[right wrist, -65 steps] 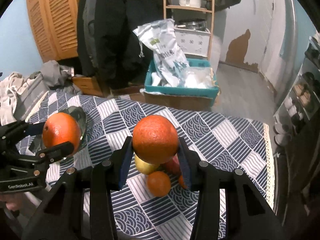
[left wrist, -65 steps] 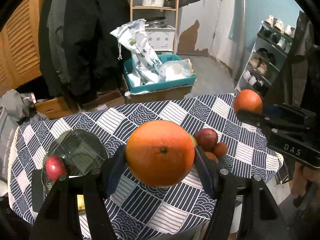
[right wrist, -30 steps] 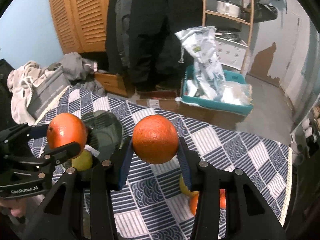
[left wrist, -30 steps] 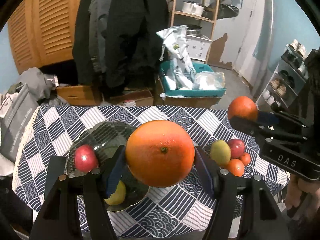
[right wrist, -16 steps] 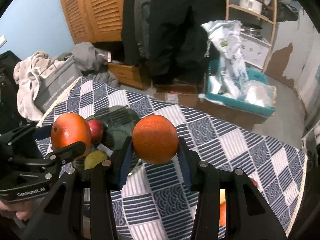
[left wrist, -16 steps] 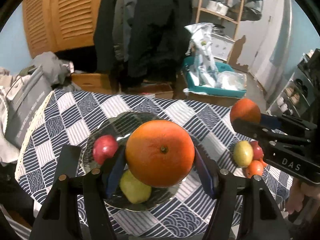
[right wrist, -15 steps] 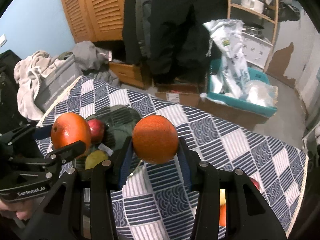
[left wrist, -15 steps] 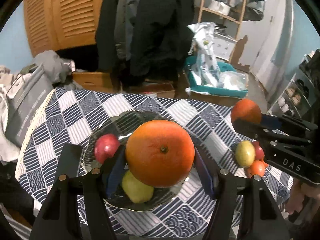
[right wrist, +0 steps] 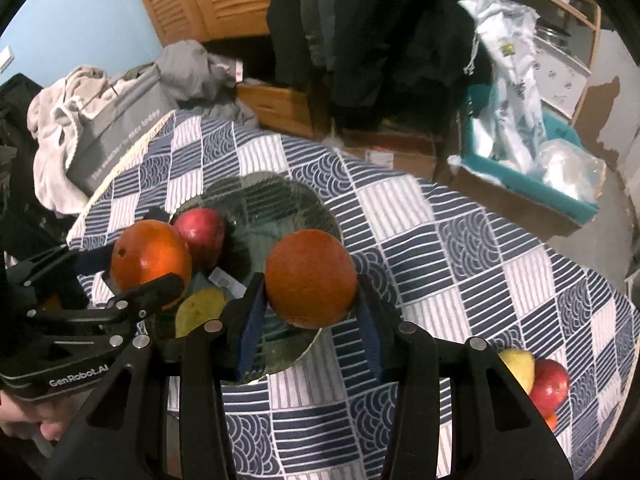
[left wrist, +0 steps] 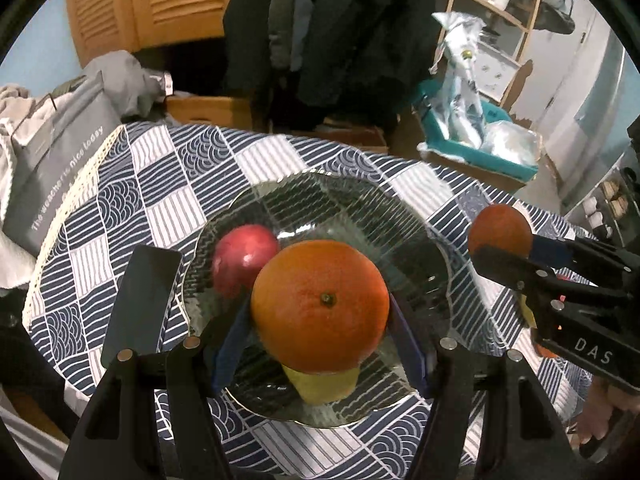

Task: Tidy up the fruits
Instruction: 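Lower both oranges into the glass bowl and open both tools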

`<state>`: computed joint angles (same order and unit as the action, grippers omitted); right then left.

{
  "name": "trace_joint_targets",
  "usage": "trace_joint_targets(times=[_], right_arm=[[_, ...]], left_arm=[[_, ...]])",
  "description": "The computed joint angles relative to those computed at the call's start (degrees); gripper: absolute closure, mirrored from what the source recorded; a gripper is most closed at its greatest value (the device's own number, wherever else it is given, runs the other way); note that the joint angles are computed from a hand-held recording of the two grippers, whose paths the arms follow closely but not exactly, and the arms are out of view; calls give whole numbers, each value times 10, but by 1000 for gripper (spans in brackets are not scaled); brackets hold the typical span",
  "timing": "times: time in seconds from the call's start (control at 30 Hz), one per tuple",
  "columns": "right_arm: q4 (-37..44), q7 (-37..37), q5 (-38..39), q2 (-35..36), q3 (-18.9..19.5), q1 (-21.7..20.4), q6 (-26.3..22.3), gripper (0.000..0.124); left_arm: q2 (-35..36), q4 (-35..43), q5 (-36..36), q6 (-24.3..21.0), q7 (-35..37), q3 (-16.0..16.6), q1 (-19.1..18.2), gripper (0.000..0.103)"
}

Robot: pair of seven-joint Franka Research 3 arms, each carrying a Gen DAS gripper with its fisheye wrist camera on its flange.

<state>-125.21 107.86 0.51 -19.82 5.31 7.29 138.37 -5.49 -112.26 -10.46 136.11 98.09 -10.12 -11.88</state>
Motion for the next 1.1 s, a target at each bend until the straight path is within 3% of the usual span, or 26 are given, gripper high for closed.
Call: trace_joint_targets(times=[0.83,1.1], right_arm=[[16,-30,21,63,-12,22,-31,81],[18,-36,59,66,-24,22,-30,79]], left_arm=[[28,6,18,-20,-11,-5,11,34],[33,10,24,-25,-23,-4,15,33]])
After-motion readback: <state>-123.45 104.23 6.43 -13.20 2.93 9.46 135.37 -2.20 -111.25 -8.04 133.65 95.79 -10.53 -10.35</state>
